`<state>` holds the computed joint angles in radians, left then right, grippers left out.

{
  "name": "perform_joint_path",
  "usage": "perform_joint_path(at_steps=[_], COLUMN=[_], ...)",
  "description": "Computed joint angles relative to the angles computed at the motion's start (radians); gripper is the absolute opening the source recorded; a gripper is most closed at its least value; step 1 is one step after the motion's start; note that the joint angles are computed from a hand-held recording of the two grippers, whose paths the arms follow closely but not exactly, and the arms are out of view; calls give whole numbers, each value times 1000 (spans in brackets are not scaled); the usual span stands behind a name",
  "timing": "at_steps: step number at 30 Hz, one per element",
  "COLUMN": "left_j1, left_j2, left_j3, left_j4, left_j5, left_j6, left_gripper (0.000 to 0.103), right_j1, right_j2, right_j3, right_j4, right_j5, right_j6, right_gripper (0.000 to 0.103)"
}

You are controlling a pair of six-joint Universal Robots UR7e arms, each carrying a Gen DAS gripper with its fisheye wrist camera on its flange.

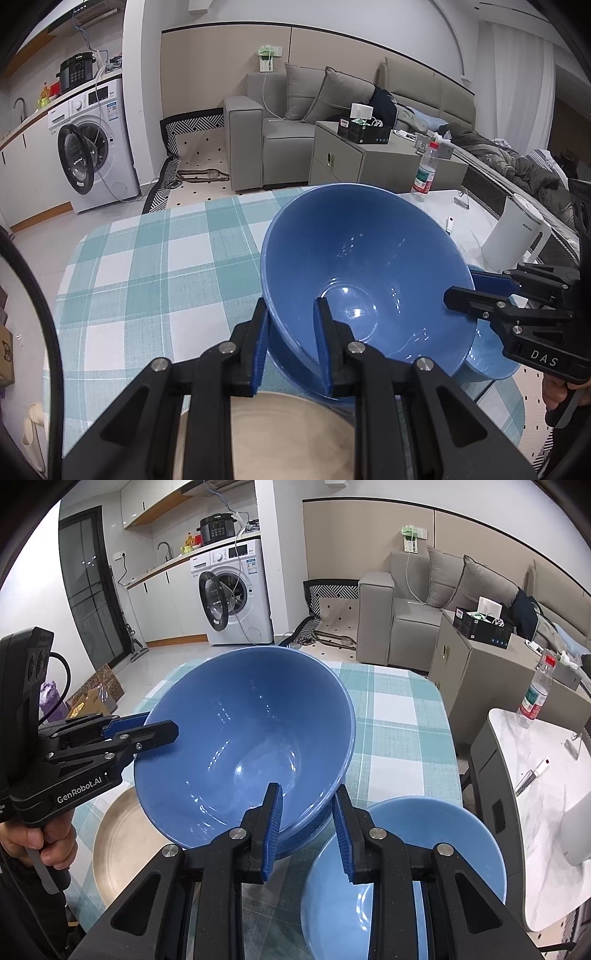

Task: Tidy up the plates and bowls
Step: 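Carry the held dark blue bowl and lower it onto the tablecloth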

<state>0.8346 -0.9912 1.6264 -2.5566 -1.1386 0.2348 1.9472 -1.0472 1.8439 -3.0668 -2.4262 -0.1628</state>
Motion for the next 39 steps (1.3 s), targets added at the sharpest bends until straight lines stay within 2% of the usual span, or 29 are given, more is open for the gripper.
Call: perform_joint_path(at_steps=[18, 27, 39], left_j1=[19, 11, 22], left_j2=[24, 30, 39], left_j3=[-7, 2, -15], left_j4=[40, 29, 72], left_j5=[33, 62, 58], left_j6=[-17, -2, -18], left_gripper=[21, 22, 26], right_j1=[-25, -22, -16], right_j2=[30, 45, 70], right_j3=[-11, -10, -32], right_j4=[27, 30, 69], right_j5=[5, -26, -69], right_j6=[3, 2, 14], right_gripper=[29, 29, 29])
